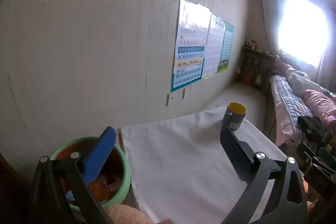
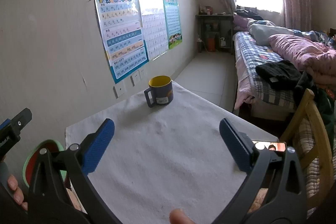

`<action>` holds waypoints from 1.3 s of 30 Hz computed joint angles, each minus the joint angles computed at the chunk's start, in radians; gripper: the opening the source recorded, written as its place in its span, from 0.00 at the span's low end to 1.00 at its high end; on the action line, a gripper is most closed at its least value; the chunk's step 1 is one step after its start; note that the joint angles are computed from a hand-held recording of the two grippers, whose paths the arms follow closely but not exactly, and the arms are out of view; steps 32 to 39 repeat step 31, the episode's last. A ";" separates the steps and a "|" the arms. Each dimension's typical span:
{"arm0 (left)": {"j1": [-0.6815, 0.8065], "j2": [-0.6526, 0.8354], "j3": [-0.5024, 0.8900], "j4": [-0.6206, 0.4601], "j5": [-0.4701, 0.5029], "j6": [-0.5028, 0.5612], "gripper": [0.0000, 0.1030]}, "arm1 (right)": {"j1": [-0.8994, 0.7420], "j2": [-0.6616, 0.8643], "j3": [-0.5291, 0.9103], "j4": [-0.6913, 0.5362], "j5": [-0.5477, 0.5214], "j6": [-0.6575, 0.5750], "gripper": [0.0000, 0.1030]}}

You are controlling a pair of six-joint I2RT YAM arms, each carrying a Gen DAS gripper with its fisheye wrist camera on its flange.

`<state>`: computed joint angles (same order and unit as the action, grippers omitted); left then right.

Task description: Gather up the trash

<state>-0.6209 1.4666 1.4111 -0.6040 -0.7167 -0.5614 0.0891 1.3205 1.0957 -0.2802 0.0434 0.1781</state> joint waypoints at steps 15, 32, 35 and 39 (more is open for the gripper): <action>0.023 0.002 -0.009 -0.010 0.034 -0.004 0.92 | 0.019 0.022 0.014 -0.021 0.015 -0.009 0.95; 0.086 -0.008 -0.074 -0.052 0.140 -0.045 0.92 | -0.020 0.270 0.040 0.037 0.018 -0.059 0.95; 0.086 -0.008 -0.074 -0.052 0.140 -0.045 0.92 | -0.020 0.270 0.040 0.037 0.018 -0.059 0.95; 0.086 -0.008 -0.074 -0.052 0.140 -0.045 0.92 | -0.020 0.270 0.040 0.037 0.018 -0.059 0.95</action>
